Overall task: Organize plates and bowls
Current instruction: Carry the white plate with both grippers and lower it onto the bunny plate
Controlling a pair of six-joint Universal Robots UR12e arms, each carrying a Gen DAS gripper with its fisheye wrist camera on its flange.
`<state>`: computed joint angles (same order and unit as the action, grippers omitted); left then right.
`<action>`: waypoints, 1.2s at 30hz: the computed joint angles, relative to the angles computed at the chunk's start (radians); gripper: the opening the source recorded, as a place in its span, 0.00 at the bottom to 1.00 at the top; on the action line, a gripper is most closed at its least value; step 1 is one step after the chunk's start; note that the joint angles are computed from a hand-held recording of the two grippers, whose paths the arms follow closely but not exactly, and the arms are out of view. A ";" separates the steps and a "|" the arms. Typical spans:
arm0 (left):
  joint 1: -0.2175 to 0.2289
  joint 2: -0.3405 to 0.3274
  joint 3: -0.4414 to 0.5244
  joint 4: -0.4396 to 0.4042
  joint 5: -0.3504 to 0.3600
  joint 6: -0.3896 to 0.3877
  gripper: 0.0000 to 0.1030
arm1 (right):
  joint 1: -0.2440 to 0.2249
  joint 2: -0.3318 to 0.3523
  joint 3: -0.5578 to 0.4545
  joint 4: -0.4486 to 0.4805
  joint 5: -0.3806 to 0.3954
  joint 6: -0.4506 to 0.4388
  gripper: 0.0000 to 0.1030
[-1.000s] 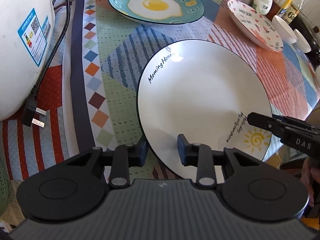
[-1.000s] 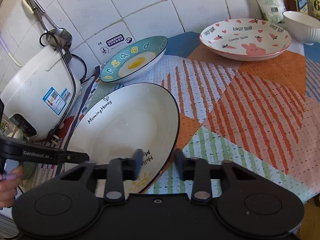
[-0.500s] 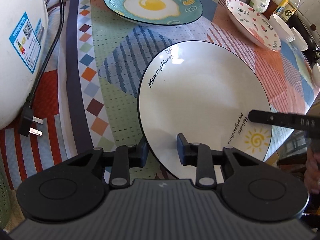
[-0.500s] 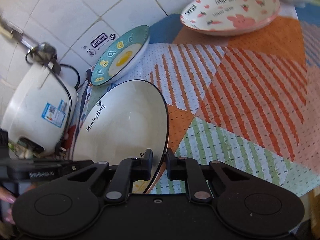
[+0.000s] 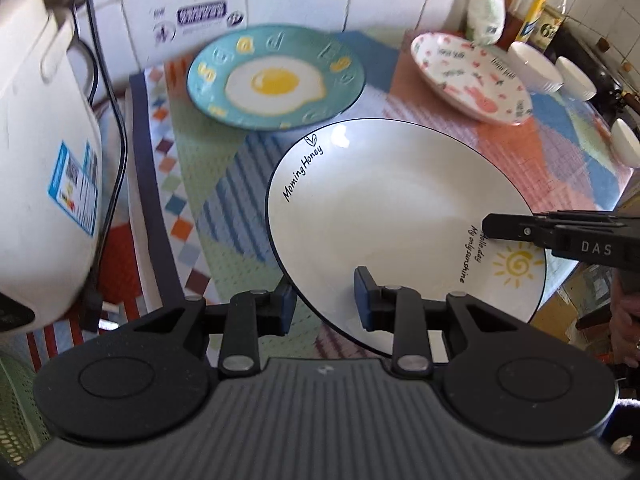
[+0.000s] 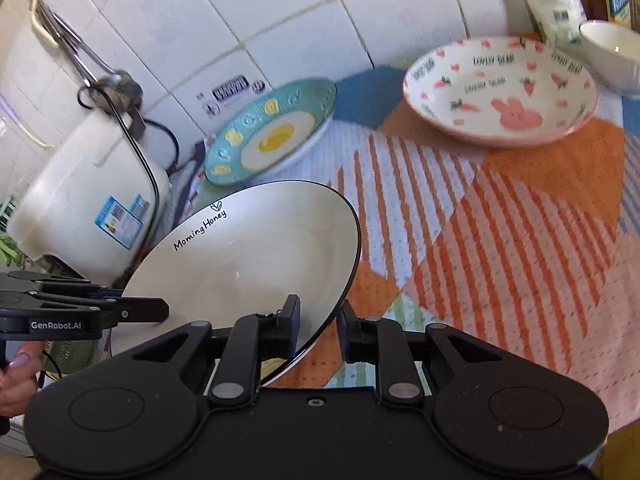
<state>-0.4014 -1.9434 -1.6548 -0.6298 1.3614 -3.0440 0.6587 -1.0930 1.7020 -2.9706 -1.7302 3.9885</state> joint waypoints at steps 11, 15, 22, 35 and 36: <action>-0.052 -0.035 0.098 0.012 -0.009 0.041 0.28 | -0.042 -0.082 0.088 -0.087 -0.027 -0.065 0.23; -0.081 -0.070 0.149 0.020 0.000 0.024 0.28 | -0.071 -0.113 0.122 -0.103 -0.027 -0.088 0.23; -0.114 -0.162 0.282 -0.047 -0.016 -0.027 0.28 | -0.141 -0.149 0.171 -0.115 0.012 -0.156 0.23; -0.156 -0.311 0.487 -0.183 0.016 -0.153 0.28 | -0.269 -0.151 0.206 -0.068 0.141 -0.240 0.23; -0.158 -0.319 0.500 -0.198 0.023 -0.161 0.28 | -0.278 -0.147 0.207 -0.071 0.152 -0.249 0.23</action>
<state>-0.5591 -2.2627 -1.1546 -0.8277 1.3847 -3.2049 0.3811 -1.2402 1.9086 -3.0420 -1.5778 3.7395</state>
